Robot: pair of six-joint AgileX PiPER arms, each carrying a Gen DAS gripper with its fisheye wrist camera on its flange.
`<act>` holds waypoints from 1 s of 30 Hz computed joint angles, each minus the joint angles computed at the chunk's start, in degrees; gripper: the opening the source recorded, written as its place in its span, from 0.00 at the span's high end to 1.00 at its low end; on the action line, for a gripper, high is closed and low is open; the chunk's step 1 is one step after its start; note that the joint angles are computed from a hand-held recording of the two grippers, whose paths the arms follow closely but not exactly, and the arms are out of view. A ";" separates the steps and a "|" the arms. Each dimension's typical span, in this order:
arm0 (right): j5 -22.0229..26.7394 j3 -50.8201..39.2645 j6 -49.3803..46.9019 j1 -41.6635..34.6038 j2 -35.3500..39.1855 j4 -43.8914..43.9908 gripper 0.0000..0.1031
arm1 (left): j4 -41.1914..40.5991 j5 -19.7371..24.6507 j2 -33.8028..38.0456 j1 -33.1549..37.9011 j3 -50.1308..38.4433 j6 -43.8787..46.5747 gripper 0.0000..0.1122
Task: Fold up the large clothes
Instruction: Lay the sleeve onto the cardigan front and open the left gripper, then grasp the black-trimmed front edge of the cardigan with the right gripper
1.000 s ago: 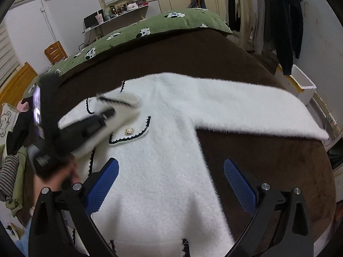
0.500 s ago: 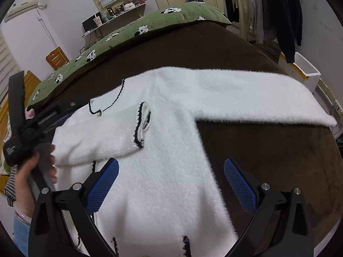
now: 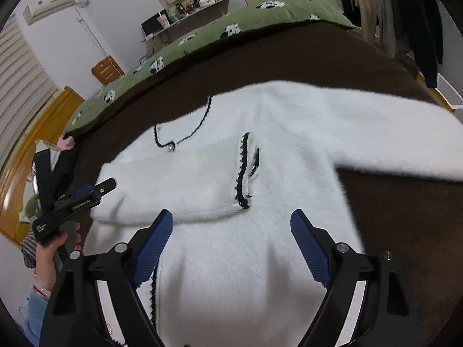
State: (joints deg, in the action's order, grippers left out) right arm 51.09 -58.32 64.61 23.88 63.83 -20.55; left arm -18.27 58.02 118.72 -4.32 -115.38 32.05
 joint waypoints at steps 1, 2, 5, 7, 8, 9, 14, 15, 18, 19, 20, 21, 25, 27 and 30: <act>-1.11 0.29 -0.90 -0.60 0.54 0.95 0.23 | 0.12 -0.63 0.03 0.38 0.80 0.18 0.14; -2.31 0.66 -1.61 -1.05 1.06 1.76 0.26 | 0.30 -0.77 0.52 0.89 0.72 0.29 0.14; -3.70 0.72 -3.61 -1.88 3.34 3.12 0.30 | 0.52 -1.10 2.12 1.98 0.59 1.01 0.14; -4.87 0.82 -4.75 -2.74 4.37 4.22 0.31 | 0.02 -0.19 3.89 2.96 -0.31 1.49 0.14; -5.95 0.98 -5.53 -3.40 4.85 5.01 0.32 | -0.46 0.28 4.76 3.39 -0.59 1.99 0.14; -6.34 0.94 -5.76 -3.81 5.29 5.18 0.32 | -0.61 -0.06 5.11 3.54 -0.06 2.73 0.14; -11.36 -0.01 -11.20 -8.30 10.57 10.37 0.32 | -3.39 -0.91 5.58 4.32 1.49 4.98 0.14; -11.59 -0.51 -11.41 -8.49 11.62 10.28 0.32 | -3.81 -1.00 5.53 4.50 1.71 5.36 0.14; -11.42 -2.92 -13.32 -9.21 16.14 11.30 0.47 | -3.63 -2.11 4.90 4.29 3.08 5.85 0.14; -11.24 -3.49 -13.32 -9.40 17.21 10.90 0.60 | -3.62 -2.12 4.88 4.32 3.04 5.82 0.14; -11.77 -3.31 -13.24 -9.61 17.52 10.63 0.75 | -3.54 -2.05 4.79 4.29 3.05 5.76 0.14; -13.30 -2.62 -14.15 -10.30 17.37 11.78 0.76 | -3.47 -2.07 4.66 4.32 3.14 5.73 0.14; -11.97 -5.00 -16.23 -10.17 17.92 9.26 0.81 | -3.07 -2.60 3.87 4.07 3.94 5.06 0.14; -10.20 -7.14 -15.97 -9.57 18.23 6.82 0.82 | -3.96 -2.90 3.29 4.32 4.59 5.04 0.14; -6.21 -13.25 -17.06 -8.82 19.97 2.24 0.82 | -4.85 -3.08 2.90 4.43 4.96 4.74 0.14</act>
